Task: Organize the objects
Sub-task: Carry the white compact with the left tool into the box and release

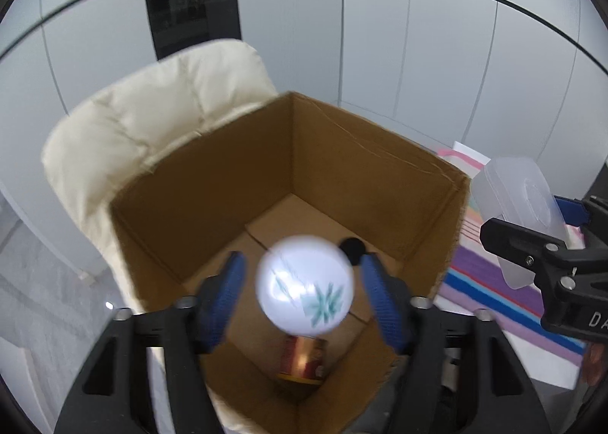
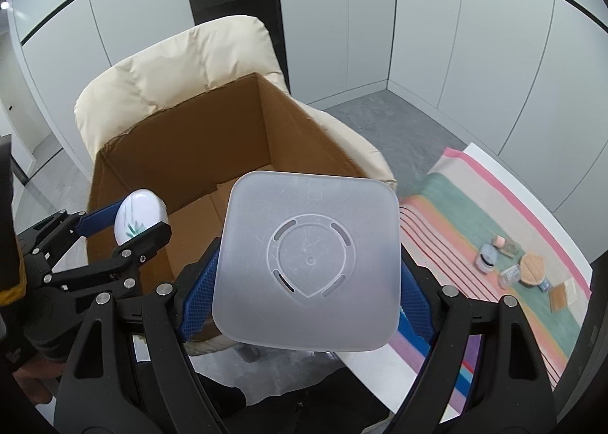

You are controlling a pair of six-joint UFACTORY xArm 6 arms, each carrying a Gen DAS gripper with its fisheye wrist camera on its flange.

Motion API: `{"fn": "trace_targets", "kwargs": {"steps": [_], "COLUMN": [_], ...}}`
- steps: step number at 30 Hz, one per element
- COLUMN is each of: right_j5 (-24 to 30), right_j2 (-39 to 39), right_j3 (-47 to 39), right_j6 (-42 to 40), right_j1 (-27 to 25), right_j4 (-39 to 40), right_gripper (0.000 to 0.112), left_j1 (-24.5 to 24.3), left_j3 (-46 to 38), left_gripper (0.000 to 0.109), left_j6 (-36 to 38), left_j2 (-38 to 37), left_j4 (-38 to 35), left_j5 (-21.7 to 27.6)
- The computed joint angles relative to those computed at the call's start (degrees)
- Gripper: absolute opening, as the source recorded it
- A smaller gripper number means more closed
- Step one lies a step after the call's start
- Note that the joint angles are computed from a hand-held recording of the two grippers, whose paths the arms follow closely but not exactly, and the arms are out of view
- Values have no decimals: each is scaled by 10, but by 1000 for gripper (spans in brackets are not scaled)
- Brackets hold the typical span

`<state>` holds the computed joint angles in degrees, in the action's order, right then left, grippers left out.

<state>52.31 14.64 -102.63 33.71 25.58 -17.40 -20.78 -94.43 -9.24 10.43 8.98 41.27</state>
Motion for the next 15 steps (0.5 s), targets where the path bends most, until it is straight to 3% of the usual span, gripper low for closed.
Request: {"fn": "trace_targets", "kwargs": {"steps": [2,6,15], "right_j5": [3,10,36], "right_j2": [14,37,115], "right_j3": [-19,-52,-163], "right_j6": [-1,-7,-23], "right_j1": [5,13,31], "right_j4": [-1,5,33], "right_gripper": [85,85,85], "left_j1": [6,23,71], "left_j3": [24,39,71], "left_gripper": [95,102,102], "left_j6": [-12,-43,-67], "left_j2": [-20,-35,-65], "left_j4": [13,40,47], "left_j5": [-24,-29,-15]}}
